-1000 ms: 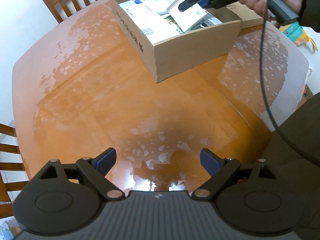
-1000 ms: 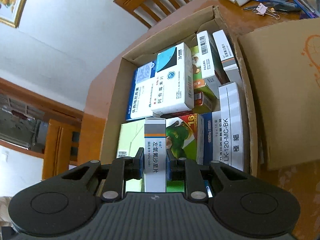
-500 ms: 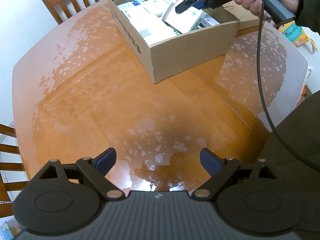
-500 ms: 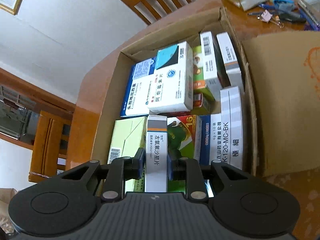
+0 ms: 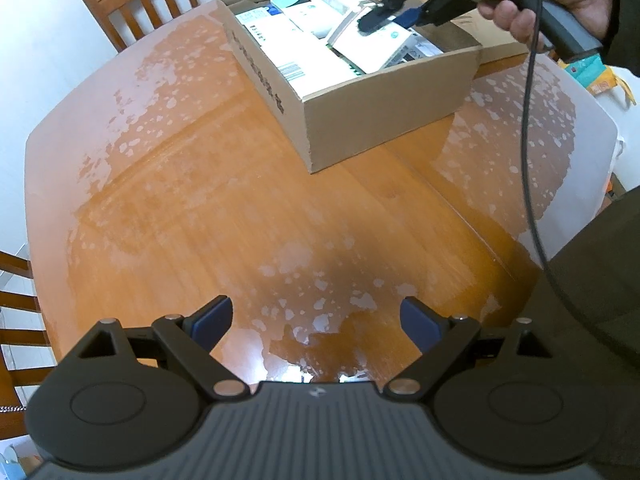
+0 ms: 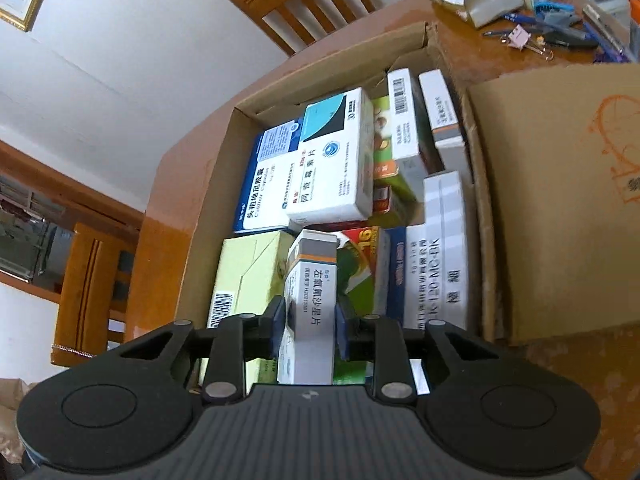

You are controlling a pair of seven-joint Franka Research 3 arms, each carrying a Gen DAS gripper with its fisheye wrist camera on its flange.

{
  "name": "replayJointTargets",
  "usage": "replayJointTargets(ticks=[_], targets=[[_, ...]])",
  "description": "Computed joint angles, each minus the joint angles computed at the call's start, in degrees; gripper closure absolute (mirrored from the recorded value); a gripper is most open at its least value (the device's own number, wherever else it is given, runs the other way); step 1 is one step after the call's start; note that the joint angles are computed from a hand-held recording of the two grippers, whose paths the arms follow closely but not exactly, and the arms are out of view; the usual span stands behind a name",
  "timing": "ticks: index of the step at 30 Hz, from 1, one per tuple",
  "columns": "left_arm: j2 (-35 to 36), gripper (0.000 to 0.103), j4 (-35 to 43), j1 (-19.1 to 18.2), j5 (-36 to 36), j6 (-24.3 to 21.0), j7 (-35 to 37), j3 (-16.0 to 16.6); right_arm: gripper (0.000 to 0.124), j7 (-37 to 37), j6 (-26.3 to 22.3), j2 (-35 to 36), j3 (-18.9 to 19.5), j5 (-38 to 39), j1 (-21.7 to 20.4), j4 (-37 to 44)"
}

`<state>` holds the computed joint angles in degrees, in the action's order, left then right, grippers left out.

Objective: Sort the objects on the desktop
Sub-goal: 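Open the right gripper and press the tablet box down among the boxes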

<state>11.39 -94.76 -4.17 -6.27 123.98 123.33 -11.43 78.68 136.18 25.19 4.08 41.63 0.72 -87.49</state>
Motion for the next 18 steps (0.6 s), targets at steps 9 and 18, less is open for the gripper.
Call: replayJointTargets(ticks=[9, 18], targets=[[0.6, 0.012, 0.8, -0.9, 3.4, -0.2, -3.8, 0.4, 0.058, -3.0, 4.3, -3.2, -1.0, -4.9, 1.8, -2.7], [4.6, 0.012, 8.5, -1.6, 7.5, -5.4, -18.8, 1.3, 0.058, -2.8, 2.1, -2.5, -1.3, -9.1, 2.9, -1.8]])
